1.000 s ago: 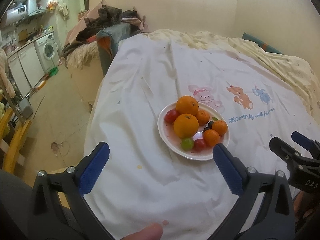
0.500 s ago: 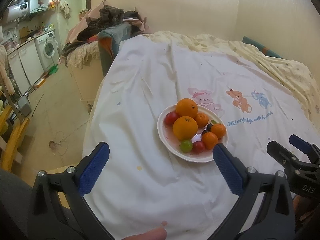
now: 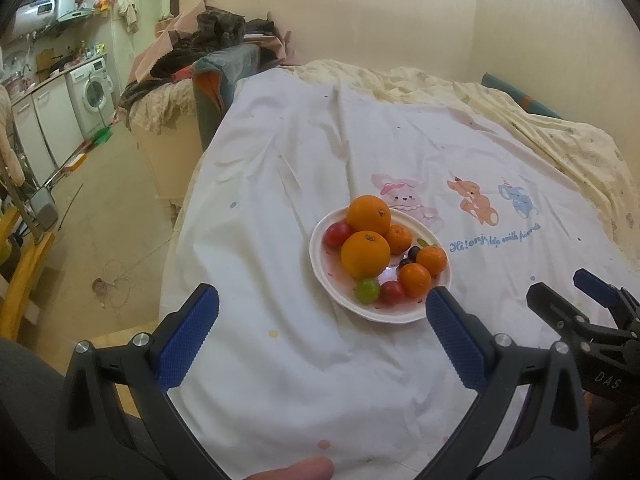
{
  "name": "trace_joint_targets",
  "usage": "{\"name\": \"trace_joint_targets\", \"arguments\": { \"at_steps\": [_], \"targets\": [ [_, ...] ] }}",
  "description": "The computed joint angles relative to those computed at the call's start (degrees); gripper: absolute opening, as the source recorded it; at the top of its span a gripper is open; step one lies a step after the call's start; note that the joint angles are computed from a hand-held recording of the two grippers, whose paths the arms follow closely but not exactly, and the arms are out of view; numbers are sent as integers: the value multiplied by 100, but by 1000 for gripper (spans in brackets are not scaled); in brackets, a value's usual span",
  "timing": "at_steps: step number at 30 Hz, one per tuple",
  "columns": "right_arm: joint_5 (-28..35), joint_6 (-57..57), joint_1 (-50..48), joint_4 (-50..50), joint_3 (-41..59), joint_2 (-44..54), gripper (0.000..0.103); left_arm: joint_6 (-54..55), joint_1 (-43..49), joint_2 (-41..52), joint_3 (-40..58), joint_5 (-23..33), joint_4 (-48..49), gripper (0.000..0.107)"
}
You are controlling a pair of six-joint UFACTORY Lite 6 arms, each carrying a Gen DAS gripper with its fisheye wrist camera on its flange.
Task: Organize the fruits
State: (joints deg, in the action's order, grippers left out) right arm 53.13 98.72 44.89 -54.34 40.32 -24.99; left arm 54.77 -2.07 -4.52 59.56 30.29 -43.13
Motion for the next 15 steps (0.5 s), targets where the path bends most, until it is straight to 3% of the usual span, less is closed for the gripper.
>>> {"name": "trace_joint_targets", "arguments": {
  "at_steps": [15],
  "targets": [
    [-88,40,-103,18,-29,-5,103,-114,-17,41,34,43,94,102]
  ]
}}
